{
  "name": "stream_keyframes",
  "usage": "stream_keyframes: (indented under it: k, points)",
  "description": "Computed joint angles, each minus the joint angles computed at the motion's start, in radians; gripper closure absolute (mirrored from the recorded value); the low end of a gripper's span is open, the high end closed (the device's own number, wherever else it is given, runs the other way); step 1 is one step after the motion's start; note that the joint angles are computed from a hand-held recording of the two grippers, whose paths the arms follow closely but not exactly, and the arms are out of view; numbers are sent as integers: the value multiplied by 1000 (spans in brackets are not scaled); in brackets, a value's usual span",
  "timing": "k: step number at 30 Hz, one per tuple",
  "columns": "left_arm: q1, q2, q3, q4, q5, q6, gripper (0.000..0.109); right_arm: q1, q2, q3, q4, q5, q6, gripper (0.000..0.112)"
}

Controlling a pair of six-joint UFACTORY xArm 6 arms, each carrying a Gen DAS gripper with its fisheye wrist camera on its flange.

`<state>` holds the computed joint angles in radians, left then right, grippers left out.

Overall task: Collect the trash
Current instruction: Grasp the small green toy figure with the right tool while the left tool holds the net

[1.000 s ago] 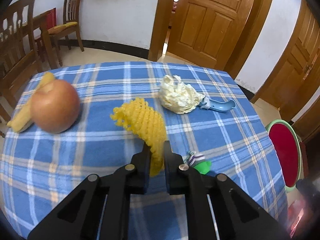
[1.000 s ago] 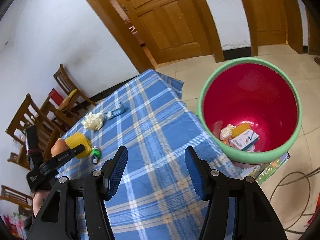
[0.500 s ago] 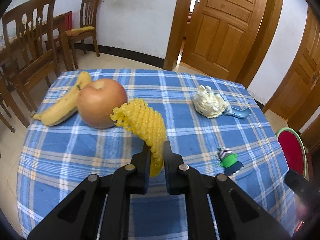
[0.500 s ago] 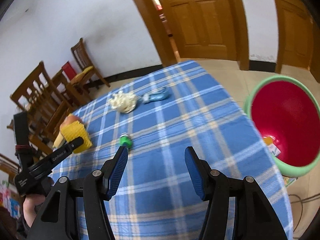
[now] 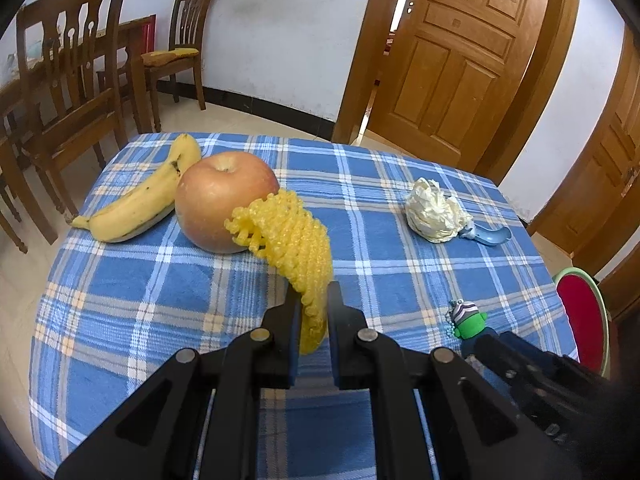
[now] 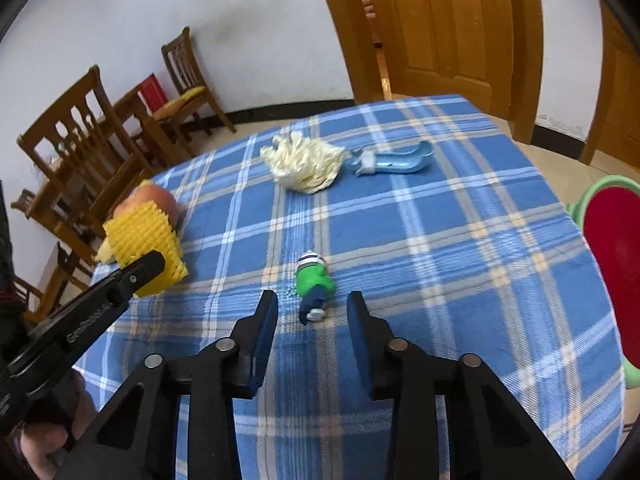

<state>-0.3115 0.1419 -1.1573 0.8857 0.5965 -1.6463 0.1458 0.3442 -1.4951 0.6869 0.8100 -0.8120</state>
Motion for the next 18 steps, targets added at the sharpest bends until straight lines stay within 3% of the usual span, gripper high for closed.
stream_keyframes:
  k: [9, 18]
  points:
    - [2, -3, 5, 2, -13, -2, 98, 24, 18, -5, -9, -22, 3, 99]
    - [-9, -1, -4, 13, -14, -1, 98, -18, -42, 41, 60, -2, -45, 99]
